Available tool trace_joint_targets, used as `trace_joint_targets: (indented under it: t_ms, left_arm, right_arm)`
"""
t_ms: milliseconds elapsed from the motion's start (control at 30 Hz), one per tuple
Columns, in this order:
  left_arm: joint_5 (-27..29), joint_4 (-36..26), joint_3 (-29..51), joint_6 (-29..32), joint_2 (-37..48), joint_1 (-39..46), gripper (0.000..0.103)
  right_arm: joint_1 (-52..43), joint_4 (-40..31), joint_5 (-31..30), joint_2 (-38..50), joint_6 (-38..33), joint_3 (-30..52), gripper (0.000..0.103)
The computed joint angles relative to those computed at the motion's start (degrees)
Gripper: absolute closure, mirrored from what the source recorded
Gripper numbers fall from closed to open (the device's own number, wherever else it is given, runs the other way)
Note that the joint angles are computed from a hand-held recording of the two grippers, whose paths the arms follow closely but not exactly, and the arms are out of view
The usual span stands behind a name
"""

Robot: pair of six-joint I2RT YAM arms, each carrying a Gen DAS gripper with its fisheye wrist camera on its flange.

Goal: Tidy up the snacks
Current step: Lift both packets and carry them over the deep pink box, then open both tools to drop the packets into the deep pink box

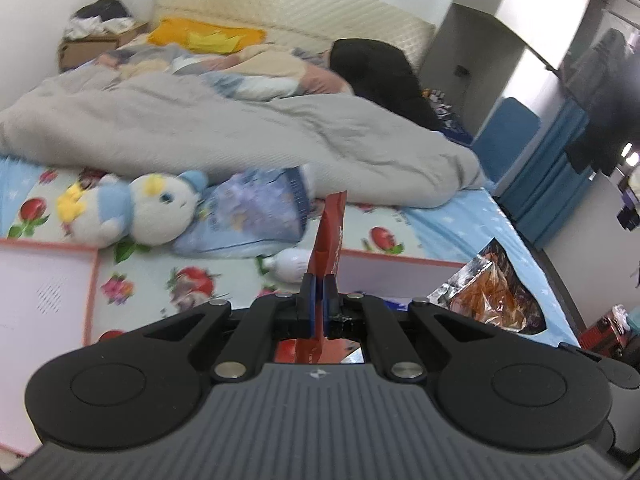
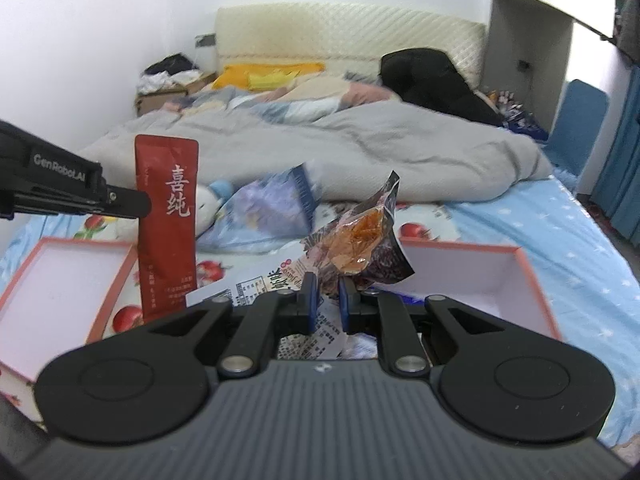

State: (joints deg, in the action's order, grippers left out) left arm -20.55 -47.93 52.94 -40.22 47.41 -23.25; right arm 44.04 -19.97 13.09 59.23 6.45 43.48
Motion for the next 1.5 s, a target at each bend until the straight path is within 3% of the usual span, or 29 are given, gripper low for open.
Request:
trace_joint_targets:
  t_ms: [300,800,1133,1167,1233,1267,1300,1500]
  left_arm:
    - [-1.6,6.1,7.4,-1.3,14.2,-7.7,0.099]
    - [9.1,19.6,5.5,-0.5,33.6,-6.4,0.099]
    - [13.5,21.4,4.2,0.1,37.7,-5.4,0.098]
    - [12.9,21.4,4.3,0.1,37.5,-5.5,0.097]
    - [11.0,19.0,5.7,0.3,37.4,-6.0,0.079]
    - [10.6,18.1,6.2,0.3,37.1,-6.0,0.061]
    - [10.1,17.9,6.1,0.1,36.2,-6.1,0.052]
    - [7.6,13.2,7.7,0.9,30.4,-7.6,0.052]
  right_arm:
    - [-14.4,-0.5,-7.7,0.0,-5.6,1.8,0.088]
    - [-26.9,5.5,-15.8,11.2,-7.3,-3.4,0.088]
    - [-29.8,5.6,-19.3,13.3,-4.9,-5.4,0.086]
    - [-30.2,5.2,-19.7,13.4,-4.7,-5.2,0.086]
    - [-30.4,4.9,-19.7,12.9,-4.1,-4.8,0.065]
    - [-30.5,4.9,-19.7,12.1,-4.0,-4.9,0.046]
    - [-30.7,5.0,-19.9,11.0,-4.0,-5.2,0.039]
    - [-32.0,1.5,-20.9,4.1,-2.6,-4.2,0.041]
